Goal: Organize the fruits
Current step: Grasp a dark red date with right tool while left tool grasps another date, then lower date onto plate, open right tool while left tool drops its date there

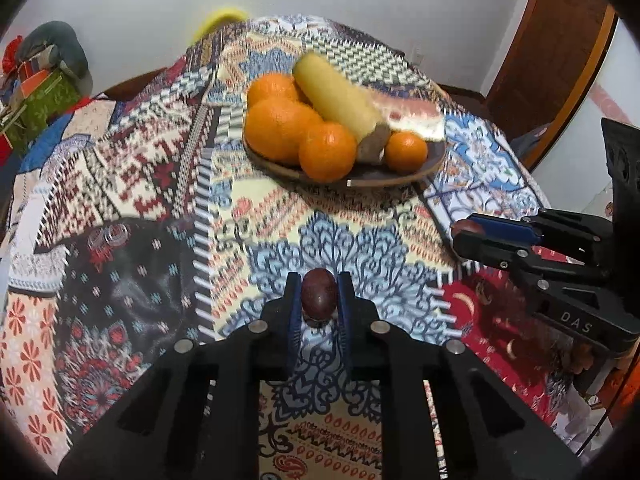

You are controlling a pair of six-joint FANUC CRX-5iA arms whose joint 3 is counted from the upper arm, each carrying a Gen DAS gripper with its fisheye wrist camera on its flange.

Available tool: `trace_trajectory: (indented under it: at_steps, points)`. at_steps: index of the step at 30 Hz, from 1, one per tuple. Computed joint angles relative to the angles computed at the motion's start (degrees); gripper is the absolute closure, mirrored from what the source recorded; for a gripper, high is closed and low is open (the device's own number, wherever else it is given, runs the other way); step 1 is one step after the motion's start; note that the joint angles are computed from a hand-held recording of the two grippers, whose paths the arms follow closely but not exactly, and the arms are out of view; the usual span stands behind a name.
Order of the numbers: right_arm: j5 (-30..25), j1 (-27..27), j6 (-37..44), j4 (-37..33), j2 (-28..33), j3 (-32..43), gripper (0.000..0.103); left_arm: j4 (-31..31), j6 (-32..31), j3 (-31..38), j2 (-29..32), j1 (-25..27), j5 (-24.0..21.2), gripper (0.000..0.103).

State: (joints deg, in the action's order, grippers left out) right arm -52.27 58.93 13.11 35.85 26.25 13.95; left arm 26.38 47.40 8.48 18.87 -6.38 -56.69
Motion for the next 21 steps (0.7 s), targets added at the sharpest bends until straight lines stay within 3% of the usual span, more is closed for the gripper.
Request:
trace_trajectory:
  at_steps: [13, 21]
  points:
    - [0.2, -2.2, -3.9, 9.9, -0.9, 0.6, 0.084, 6.4, -1.1, 6.2, 3.1, -1.8, 4.6, 0.086]
    - [1.6, -4.4, -2.5, 10.3, 1.7, 4.0, 0.084, 5.1, 1.7, 12.0, 7.8, -3.1, 3.4, 0.086]
